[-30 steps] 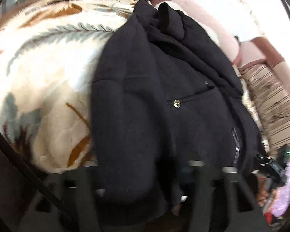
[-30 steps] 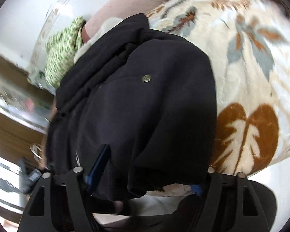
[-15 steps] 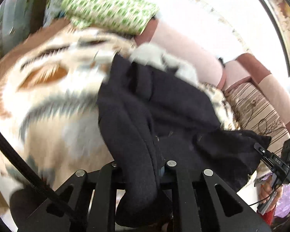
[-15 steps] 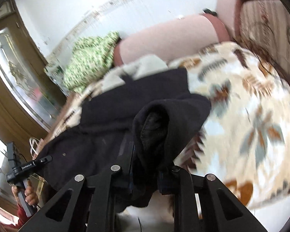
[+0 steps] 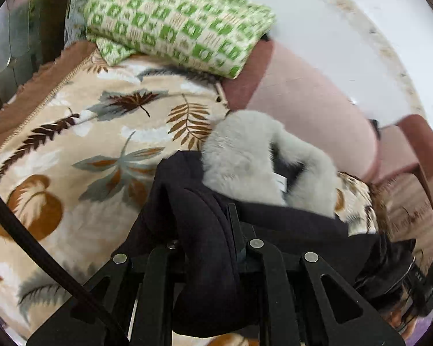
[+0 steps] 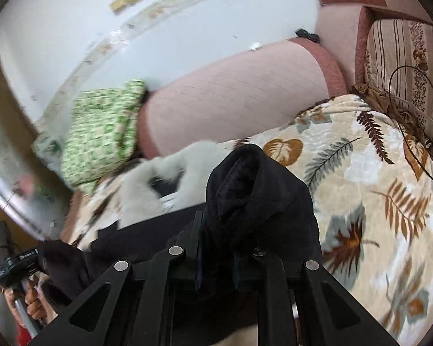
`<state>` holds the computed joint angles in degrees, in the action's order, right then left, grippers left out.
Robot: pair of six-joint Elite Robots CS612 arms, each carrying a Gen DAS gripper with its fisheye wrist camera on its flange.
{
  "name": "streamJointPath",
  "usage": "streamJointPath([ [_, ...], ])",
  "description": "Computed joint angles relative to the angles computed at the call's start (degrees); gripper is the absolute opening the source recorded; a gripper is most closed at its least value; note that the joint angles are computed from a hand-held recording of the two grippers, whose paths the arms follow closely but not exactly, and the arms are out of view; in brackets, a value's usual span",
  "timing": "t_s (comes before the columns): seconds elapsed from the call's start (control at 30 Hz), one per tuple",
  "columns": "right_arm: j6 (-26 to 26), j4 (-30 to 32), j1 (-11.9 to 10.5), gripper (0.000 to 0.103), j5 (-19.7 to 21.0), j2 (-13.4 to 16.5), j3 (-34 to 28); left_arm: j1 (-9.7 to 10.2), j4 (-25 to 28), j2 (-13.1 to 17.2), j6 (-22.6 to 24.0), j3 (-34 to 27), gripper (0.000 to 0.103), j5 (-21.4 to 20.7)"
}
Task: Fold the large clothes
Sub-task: 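Lower the folded coat onto the bed and open both tools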
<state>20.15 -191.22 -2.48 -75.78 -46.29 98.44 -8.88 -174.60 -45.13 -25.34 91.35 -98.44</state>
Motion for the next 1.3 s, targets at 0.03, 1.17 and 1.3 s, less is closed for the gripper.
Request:
streamJointPath([
  [0.03, 0.05, 1.10, 0.01, 0.016, -0.36, 0.80, -1.22, -0.01, 1.64, 1.15, -0.45, -1.88, 0.014, 0.23],
  [1.17, 5.67, 18.32, 0.22, 0.040, -3.37, 14.00, -22.19, 1.29, 6.97, 9.32, -4.87, -14.90, 0.061, -1.02],
  [1.3, 5.22, 12.50, 0.70, 0.086, -9.44, 11.09, -18.85, 1.42, 0.23, 5.37, -5.92, -9.50, 0.073, 5.43],
])
